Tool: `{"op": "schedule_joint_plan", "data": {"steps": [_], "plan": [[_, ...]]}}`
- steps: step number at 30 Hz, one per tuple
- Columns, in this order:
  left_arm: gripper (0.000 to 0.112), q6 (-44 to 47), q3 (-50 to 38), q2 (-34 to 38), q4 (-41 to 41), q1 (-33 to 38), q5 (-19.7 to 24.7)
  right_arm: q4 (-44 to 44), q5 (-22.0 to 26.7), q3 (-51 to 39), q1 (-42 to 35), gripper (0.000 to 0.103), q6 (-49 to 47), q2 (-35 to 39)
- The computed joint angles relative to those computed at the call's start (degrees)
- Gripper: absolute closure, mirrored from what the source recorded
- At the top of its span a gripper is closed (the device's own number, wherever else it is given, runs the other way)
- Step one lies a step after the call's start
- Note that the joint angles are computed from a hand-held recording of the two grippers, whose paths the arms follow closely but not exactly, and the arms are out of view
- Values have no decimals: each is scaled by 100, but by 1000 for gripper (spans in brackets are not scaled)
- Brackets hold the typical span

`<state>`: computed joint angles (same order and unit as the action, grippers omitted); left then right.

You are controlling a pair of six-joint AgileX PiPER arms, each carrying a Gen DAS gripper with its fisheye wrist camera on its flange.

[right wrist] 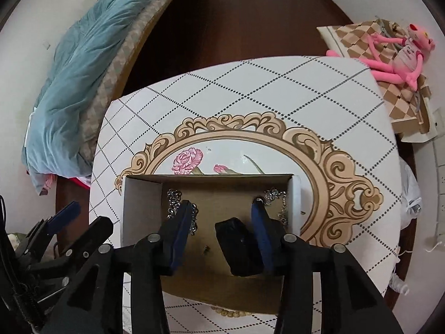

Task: Organize jewelry
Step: 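Carry the ring and necklace over the box and release both into it, then grasp the second black ring with the right tool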

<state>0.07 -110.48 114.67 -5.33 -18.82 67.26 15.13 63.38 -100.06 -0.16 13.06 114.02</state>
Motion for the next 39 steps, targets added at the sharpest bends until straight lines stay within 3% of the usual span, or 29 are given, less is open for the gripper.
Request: {"op": "schedule_joint_plan", "data": {"steps": [6,8,9,10,15,22,35,39], "plan": [[12,-186,1060,-633,419,-108,-698,-622,-425,743,125,53,341,-723],[9,-343,1380,-839,683,-219,-950,-1193,-568,1063,299,30,686,-1043],[9,-461,1533,-937,888,-296,-1049,-1400,-586,1156,359,14,803,-1126],[9,-519,1612,-988,997,-340,-1075,-1774,-622,1345,504,6,1051,-1281],[9,-630,1952,-1259,1043,-419,-1104,-2662,-546,1979,997,6,1701,-1739],[9,-617,2324,-1777,968,-414,-1059,-3071,-517,2547,1476,6,2349,-2404],[9,-545,2772,-2955,910,-392,-893,-3734,183,2539,2486,6,3327,-3418],[9,-640,2924,-3121,958,-385,-920,-3709,166,2698,2607,6,3495,-3640]]}}
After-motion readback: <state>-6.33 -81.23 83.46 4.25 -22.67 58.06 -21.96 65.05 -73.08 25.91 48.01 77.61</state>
